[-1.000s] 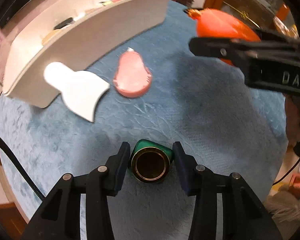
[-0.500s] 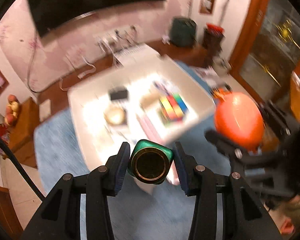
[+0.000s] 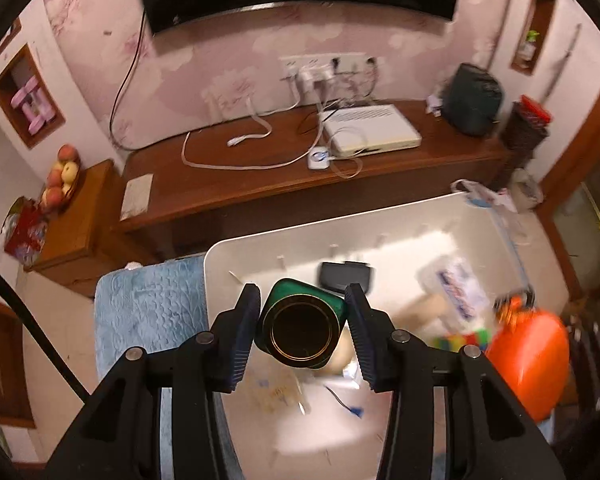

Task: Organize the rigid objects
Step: 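Lower the jar into the bin with the left gripper while the right gripper releases the orange case there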

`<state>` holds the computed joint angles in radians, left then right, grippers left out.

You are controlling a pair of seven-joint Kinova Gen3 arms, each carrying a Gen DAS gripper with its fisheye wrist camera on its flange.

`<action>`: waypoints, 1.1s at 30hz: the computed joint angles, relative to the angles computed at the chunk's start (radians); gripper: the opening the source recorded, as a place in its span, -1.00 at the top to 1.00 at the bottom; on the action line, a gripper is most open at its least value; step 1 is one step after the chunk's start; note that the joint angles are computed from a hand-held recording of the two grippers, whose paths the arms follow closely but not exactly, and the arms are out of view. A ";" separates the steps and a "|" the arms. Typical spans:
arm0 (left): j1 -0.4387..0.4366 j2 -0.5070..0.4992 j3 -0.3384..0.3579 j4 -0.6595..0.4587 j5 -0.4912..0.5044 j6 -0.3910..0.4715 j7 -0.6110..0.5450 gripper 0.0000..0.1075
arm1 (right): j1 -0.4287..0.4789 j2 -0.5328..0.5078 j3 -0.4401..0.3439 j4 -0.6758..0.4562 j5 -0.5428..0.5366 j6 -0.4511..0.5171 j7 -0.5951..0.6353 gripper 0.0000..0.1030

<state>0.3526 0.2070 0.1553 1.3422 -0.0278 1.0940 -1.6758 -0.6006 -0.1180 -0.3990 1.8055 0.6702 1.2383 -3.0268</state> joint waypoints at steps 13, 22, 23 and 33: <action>0.068 0.134 -0.030 -0.001 -0.118 -0.002 0.093 0.12 | -0.023 0.124 0.104 0.036 -0.177 -0.178 0.164 -0.57; 0.073 0.166 -0.045 -0.029 -0.125 0.030 0.154 -0.42 | -0.022 0.116 0.117 0.052 -0.230 -0.207 0.221 -0.58; 0.073 0.163 -0.046 -0.026 -0.126 0.028 0.161 -0.44 | -0.025 0.102 0.111 0.062 -0.214 -0.214 0.200 -0.58; 0.081 0.064 -0.026 0.028 -0.147 0.023 0.162 -0.53 | 0.016 -0.025 0.030 0.076 -0.155 -0.189 0.112 -0.58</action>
